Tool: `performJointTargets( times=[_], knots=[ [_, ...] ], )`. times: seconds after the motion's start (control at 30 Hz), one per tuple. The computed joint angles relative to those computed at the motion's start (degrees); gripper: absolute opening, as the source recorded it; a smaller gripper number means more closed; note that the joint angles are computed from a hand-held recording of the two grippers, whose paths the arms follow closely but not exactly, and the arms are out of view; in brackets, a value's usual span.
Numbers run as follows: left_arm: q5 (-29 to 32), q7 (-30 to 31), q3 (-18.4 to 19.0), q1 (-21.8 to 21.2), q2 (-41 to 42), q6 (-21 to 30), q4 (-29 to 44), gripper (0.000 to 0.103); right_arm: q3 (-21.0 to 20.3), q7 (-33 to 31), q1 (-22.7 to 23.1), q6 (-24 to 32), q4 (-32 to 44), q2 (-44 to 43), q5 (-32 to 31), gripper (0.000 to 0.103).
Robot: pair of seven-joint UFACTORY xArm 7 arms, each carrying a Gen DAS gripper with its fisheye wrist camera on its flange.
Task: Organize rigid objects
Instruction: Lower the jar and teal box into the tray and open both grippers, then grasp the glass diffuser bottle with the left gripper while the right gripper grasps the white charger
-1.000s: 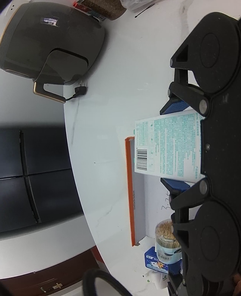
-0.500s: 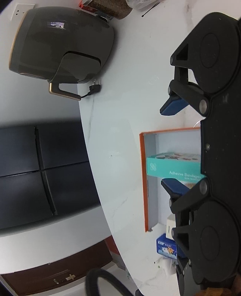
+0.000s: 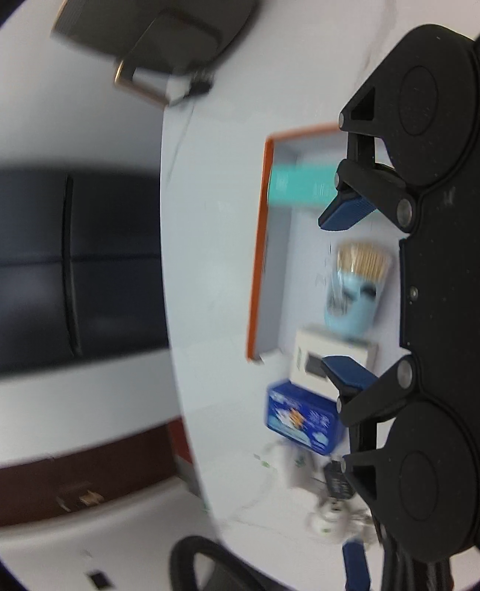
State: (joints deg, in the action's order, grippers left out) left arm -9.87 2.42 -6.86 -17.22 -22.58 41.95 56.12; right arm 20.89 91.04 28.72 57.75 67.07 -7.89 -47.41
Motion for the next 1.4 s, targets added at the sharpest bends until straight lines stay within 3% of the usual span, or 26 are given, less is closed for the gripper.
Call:
performJointTargets(
  times=[0.1,0.33,0.43,0.77,0.97,1.07,1.23,1.4],
  knots=[
    [0.0,0.4,1.8,1.4,-2.4,1.7,-1.7,0.096,-0.1,-6.6,1.2,6.2,7.6,7.9,-2.0,0.089],
    [0.5,0.3,4.9,6.1,-5.0,3.3,-3.8,0.096,-5.6,-25.3,6.0,19.2,22.5,21.9,-2.8,0.089],
    [0.7,0.6,5.8,7.6,-5.3,3.6,-4.1,0.096,-7.7,-32.1,7.5,23.2,28.5,27.2,0.0,0.089],
    [1.0,0.8,6.6,10.3,-3.9,1.9,-4.7,0.097,-11.6,-33.6,15.6,12.8,36.1,33.6,1.3,0.089],
    [-0.6,3.5,7.5,9.8,-2.2,0.4,-5.1,0.098,-14.2,-24.4,19.5,8.6,31.2,29.7,2.5,0.089],
    [-2.2,5.7,7.8,9.0,-0.3,0.0,-4.6,0.099,-13.0,-16.6,19.1,4.4,26.2,25.3,3.6,0.089],
    [-4.0,8.4,7.2,8.4,3.0,-1.7,-4.0,0.099,-10.8,-0.9,19.9,2.2,21.2,21.2,0.4,0.089],
    [-5.5,8.8,6.6,8.3,6.9,-1.8,-1.5,0.099,-8.6,6.1,20.5,1.2,20.9,21.7,-2.9,0.090]
  ],
)
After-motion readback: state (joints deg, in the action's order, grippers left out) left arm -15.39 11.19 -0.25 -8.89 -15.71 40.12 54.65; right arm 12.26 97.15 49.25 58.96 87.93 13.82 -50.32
